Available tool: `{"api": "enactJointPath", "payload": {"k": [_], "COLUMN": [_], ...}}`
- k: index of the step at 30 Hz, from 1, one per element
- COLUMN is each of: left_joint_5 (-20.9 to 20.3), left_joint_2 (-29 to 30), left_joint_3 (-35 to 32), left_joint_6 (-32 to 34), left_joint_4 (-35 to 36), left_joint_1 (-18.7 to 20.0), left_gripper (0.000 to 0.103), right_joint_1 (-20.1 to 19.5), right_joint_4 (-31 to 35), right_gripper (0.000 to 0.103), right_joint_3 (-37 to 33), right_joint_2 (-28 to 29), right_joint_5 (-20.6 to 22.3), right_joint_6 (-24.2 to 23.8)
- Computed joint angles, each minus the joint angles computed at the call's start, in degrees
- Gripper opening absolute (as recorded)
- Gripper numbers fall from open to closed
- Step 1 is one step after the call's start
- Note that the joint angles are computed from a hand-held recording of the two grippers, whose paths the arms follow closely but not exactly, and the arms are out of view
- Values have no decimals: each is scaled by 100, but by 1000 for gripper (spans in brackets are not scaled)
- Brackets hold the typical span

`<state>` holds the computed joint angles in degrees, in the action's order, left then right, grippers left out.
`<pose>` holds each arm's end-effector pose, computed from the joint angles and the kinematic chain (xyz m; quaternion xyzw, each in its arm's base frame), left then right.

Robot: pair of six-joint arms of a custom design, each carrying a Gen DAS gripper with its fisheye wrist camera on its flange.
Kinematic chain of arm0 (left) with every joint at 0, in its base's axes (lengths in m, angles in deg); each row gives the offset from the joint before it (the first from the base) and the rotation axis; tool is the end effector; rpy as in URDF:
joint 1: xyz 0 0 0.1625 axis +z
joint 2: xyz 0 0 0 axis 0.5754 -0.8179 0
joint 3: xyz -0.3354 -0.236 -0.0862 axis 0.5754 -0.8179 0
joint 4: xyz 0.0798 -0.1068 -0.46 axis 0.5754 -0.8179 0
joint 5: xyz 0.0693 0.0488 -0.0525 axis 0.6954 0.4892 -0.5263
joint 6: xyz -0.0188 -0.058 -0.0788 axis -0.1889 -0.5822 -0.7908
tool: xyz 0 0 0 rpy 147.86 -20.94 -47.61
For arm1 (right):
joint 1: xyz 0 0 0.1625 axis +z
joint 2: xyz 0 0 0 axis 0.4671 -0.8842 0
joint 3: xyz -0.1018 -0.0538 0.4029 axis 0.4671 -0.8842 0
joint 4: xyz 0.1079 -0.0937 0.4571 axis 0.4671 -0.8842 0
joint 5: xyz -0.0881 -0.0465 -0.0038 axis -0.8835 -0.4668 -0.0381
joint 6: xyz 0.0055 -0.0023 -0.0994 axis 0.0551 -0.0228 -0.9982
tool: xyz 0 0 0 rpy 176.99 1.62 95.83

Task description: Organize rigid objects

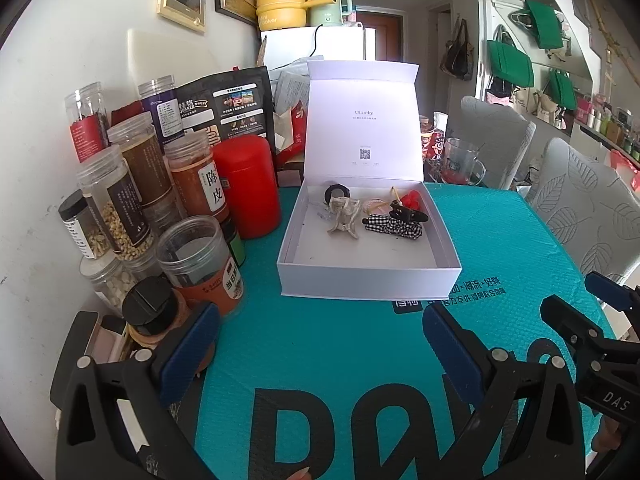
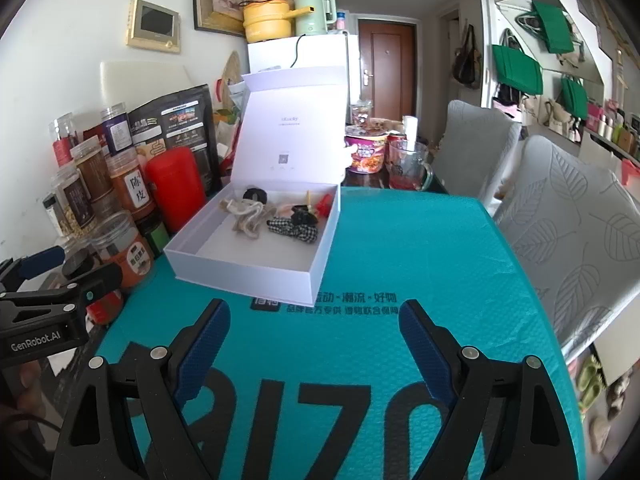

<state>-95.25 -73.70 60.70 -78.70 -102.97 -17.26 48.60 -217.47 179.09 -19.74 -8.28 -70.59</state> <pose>-0.2725 -0.3213 -0.0084 0.1346 0.8201 -0.4114 0.3742 0.0451 -0.3398 0.1982 0.2440 -0.8480 0.3786 0.2793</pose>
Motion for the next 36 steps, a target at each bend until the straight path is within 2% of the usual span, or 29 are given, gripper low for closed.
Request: {"api": "enactJointPath", "payload": {"k": [17, 36], "left_joint_5": [-167, -266], "left_joint_2": [130, 222], "left_joint_3": [28, -13], "left_joint_6": [319, 443], "left_joint_4": [-447, -523], "left_joint_1": [-26, -57], "left_gripper": [103, 103], "right_joint_1": [-8, -29], "right_joint_4": [-100, -99], "right_gripper": [87, 87], "right_joint_3": [22, 64], "right_joint_2": [111, 36], "right_joint_5": [-104, -144], "right_joint_6": [-71, -130]}}
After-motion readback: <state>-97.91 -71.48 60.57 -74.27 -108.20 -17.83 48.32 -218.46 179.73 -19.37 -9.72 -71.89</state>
